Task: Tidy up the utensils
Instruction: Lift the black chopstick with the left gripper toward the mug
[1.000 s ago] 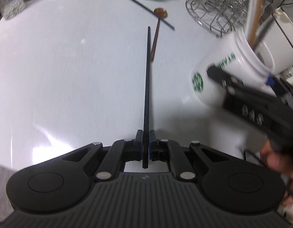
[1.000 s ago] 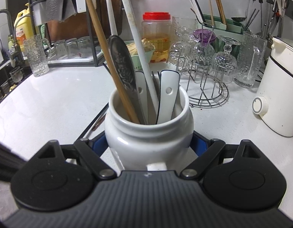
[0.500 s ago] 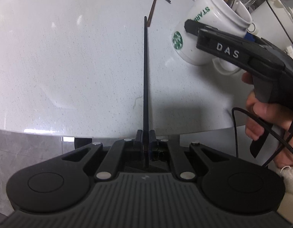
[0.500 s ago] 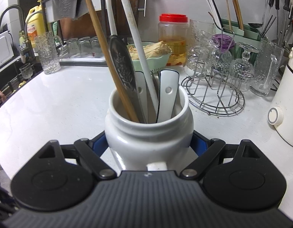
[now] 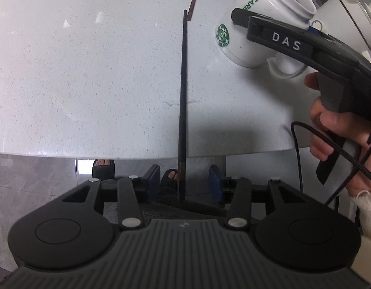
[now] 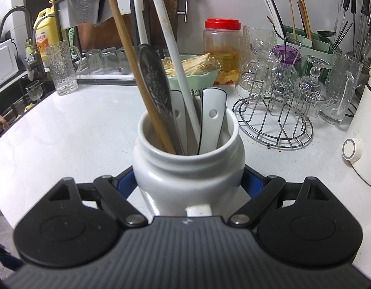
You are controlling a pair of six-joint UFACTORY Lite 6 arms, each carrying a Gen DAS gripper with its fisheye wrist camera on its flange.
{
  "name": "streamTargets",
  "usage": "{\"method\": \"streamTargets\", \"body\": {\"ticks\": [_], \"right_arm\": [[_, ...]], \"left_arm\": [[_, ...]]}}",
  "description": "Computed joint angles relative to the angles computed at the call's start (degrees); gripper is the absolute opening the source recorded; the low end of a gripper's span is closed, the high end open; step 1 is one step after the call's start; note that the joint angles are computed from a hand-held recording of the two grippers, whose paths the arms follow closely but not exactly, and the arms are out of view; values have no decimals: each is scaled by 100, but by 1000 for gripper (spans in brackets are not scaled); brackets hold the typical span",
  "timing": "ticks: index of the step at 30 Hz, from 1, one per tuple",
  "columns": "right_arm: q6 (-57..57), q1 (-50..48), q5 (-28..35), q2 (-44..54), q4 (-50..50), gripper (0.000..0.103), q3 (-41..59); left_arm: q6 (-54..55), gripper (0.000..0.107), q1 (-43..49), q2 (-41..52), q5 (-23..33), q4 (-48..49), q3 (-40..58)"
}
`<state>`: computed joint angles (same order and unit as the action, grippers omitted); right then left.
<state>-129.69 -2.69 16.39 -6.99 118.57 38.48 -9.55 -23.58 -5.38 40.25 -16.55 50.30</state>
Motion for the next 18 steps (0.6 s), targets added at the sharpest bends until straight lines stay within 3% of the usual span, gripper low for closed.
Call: {"method": "streamTargets", "body": {"ticks": [5, 9, 13, 18], "right_arm": [[-70, 15, -1, -8, 97, 91, -23], [-155, 23, 5, -8, 188, 91, -32], [26, 4, -7, 10, -8, 91, 11], [49, -4, 0, 0, -47, 91, 6]], "left_arm": [[-205, 51, 107, -158, -114, -52, -226], [-832, 51, 3, -403, -64, 443, -257], [-245, 51, 337, -527, -57, -253, -467], [-128, 50, 204, -316, -218, -394, -597]]}}
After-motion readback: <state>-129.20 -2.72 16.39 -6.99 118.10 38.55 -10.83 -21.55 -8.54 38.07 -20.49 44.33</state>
